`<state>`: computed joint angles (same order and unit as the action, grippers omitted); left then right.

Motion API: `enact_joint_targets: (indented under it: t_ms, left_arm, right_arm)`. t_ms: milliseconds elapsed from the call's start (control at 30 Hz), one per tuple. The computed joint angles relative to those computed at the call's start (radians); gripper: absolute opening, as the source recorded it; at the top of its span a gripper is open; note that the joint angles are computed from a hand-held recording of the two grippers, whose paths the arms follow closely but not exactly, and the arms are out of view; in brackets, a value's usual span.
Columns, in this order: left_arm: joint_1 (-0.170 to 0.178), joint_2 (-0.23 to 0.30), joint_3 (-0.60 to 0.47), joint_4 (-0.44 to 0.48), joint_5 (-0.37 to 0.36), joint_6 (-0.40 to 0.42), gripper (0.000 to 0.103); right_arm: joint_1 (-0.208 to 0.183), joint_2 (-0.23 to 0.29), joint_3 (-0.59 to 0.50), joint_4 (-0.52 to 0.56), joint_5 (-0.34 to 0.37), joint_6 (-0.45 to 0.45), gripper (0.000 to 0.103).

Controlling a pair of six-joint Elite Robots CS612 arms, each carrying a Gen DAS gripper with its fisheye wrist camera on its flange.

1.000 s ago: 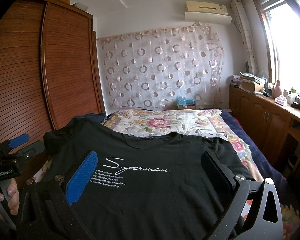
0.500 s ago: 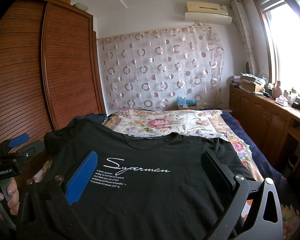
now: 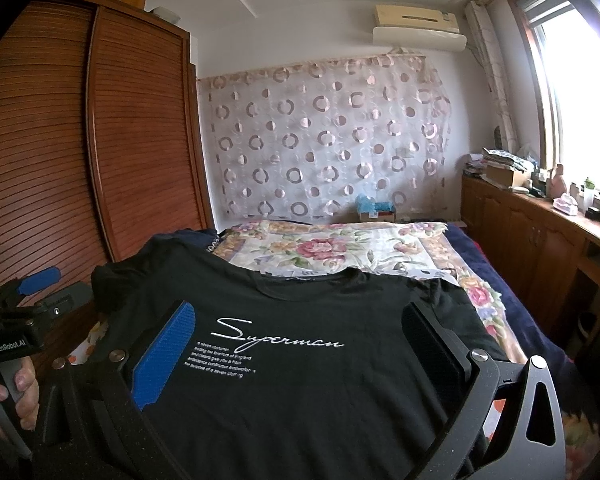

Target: Fold small clothes

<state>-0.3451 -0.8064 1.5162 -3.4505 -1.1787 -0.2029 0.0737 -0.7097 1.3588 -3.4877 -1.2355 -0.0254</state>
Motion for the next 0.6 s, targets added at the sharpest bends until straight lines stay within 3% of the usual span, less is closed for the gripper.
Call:
enact_joint_targets:
  t_ms: [333, 600]
  left_arm:
    - [0.004, 0.001, -0.001, 0.014, 0.006, 0.008, 0.103]
    - [0.035, 0.011, -0.006, 0.069, 0.014, 0.047, 0.103]
  right_arm:
    - [0.003, 0.016, -0.031, 0.038, 0.029, -0.043, 0.103]
    - [0.009, 0.051, -0.107, 0.132, 0.087, -0.135, 0.103]
